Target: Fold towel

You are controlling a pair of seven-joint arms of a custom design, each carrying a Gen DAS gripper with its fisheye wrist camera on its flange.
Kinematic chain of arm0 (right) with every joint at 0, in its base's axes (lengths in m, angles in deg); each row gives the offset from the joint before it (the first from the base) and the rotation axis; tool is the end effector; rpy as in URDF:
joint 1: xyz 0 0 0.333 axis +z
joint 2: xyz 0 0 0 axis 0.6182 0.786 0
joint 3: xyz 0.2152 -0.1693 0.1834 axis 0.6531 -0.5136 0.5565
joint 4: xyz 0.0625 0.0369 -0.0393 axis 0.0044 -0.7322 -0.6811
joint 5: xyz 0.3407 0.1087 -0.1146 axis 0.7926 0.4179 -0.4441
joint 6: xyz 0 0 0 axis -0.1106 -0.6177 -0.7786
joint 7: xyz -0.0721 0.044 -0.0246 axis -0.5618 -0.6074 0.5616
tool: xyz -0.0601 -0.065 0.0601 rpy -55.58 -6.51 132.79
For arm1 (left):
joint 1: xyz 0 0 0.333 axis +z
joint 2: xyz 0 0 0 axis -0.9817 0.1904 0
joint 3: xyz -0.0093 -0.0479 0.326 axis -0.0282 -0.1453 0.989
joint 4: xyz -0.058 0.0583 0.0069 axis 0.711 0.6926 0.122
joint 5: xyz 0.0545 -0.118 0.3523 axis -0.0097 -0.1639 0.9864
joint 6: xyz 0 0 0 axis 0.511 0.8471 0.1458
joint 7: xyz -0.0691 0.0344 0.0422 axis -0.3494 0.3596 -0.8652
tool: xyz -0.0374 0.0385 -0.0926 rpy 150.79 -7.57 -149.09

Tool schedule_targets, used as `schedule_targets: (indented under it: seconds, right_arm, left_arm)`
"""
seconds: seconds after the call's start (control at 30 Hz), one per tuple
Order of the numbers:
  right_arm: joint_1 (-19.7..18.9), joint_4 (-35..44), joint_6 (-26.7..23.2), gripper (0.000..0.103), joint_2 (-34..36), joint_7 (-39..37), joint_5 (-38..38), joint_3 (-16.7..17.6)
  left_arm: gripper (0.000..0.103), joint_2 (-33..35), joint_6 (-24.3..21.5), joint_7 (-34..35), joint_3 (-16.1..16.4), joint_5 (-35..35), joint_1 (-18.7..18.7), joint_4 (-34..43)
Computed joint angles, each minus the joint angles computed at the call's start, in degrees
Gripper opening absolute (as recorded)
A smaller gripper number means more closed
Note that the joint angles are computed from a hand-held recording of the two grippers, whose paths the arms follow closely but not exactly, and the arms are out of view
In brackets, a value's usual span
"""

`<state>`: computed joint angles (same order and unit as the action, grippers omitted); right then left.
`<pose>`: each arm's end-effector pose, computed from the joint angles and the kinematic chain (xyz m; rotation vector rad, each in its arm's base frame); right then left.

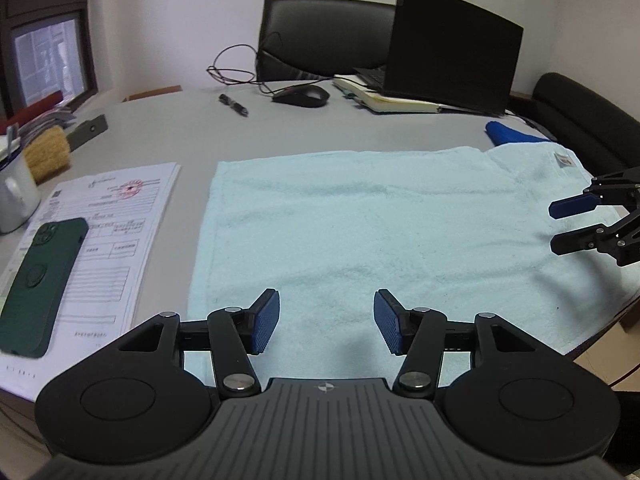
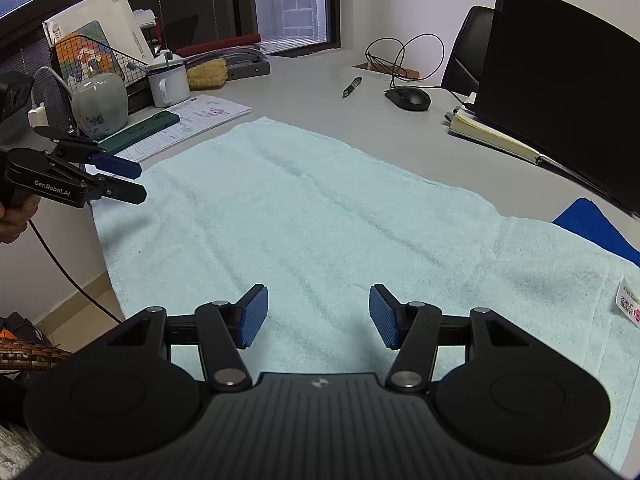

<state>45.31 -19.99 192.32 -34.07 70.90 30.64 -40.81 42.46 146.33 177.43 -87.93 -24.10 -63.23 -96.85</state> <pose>0.6413 0.1759 0.4151 -1.9865 1.2602 -0.4734 0.7120 -0.1116 0.4170 -1.3642 2.1535 -1.0323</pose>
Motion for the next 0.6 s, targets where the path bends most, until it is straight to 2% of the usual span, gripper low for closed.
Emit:
schedule_targets:
  seconds: [0.1, 0.27, 0.33, 0.43, 0.6]
  right_arm:
    - [-0.01, 1.52, -3.48, 0.057, 0.20, -0.17, -1.08, -0.48]
    - [3.05, 6.25, -10.03, 0.057, 1.18, 2.03, -7.77, -4.59]
    - [3.60, 8.58, -12.23, 0.057, 1.89, 2.37, -9.78, -5.28]
    - [4.64, 13.63, -15.82, 0.057, 3.86, 2.71, -13.08, -6.15]
    - [6.36, 23.51, -20.78, 0.057, 8.86, 2.93, -17.95, -6.88]
  left_arm:
    - [0.056, -1.35, 1.24, -1.10, -1.86, -2.56, 2.79, -3.07]
    - [0.056, -3.56, 2.81, -5.45, -1.50, -4.81, 4.53, -6.75]
    - [0.056, -4.18, 4.06, -7.03, -2.34, -5.92, 6.10, -8.53]
    - [0.056, -4.61, 5.35, -8.41, -4.48, -6.36, 8.91, -10.64]
    - [0.056, -4.76, 6.20, -13.00, -5.55, -6.04, 11.27, -12.34]
